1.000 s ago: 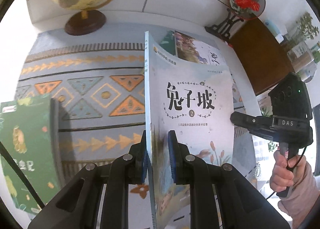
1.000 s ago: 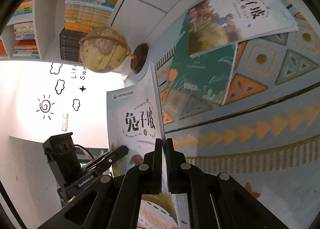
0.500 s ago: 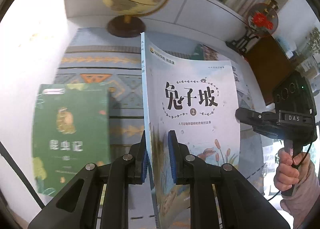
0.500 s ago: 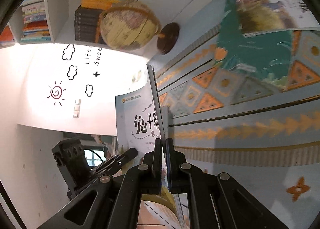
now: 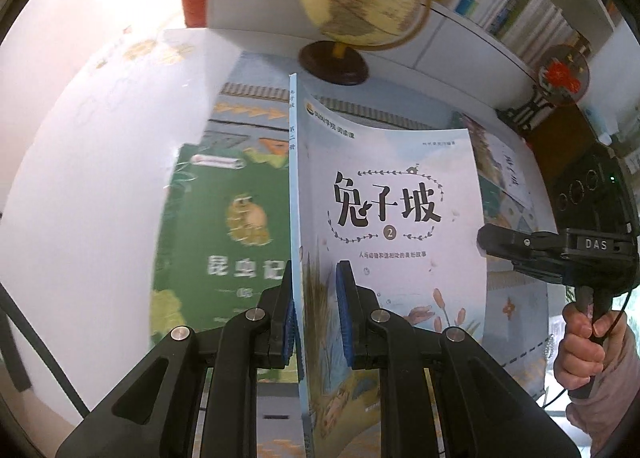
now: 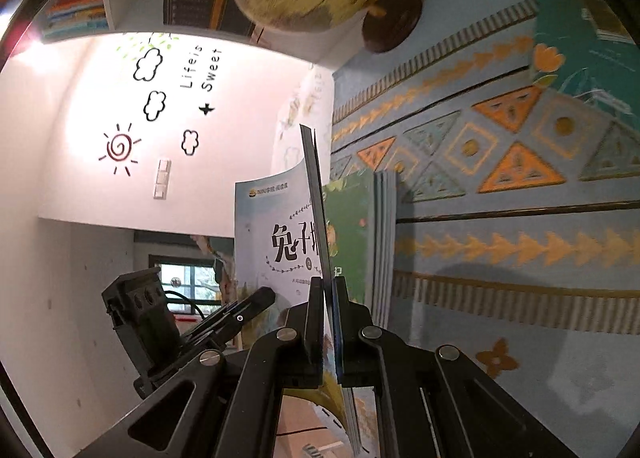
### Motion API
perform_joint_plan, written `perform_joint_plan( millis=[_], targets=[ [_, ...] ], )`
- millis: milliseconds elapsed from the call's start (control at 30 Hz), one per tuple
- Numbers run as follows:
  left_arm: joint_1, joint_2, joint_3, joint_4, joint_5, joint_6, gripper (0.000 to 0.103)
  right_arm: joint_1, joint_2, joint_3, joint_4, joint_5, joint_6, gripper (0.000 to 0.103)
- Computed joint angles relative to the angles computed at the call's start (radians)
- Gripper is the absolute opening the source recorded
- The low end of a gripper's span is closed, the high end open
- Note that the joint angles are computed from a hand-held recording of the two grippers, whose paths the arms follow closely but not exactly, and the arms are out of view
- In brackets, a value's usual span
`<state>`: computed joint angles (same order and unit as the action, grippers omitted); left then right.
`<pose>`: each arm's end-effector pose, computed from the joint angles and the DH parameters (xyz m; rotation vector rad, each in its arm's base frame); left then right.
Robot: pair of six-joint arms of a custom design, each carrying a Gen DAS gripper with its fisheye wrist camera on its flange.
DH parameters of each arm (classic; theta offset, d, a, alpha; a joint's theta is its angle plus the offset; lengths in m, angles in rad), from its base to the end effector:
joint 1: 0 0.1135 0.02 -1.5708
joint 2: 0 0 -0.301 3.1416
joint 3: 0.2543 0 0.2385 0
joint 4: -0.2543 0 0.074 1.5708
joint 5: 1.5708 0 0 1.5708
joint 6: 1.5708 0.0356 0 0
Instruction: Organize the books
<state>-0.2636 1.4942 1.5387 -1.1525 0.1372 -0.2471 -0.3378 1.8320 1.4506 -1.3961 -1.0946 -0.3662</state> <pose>0.2630 -0.0760 0.3861 0.0662 2.7074 -0.3412 0.3084 -0.0748 0.2857 0.1234 2.5190 1.5298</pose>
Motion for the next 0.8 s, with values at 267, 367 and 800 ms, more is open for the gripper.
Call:
perform_joint_plan(
  millis=[267, 367, 800],
  targets=[
    [0.114, -0.017, -0.032, -0.003, 0.027, 0.056, 0.014, 0.118, -0.030, -0.030, 0.142, 0.004, 0.156, 0.004],
    [0.156, 0.001, -0.024, -0.004, 0.038, 0.085, 0.014, 0.153, -0.028, -0.033, 0.177, 0.001, 0.193, 0.004],
    [0.250, 0.091, -0.042, 0.021, 0.044, 0.161, 0.014, 0.259, 0.005, -0.097, 0.407, 0.026, 0.415, 0.005]
  ],
)
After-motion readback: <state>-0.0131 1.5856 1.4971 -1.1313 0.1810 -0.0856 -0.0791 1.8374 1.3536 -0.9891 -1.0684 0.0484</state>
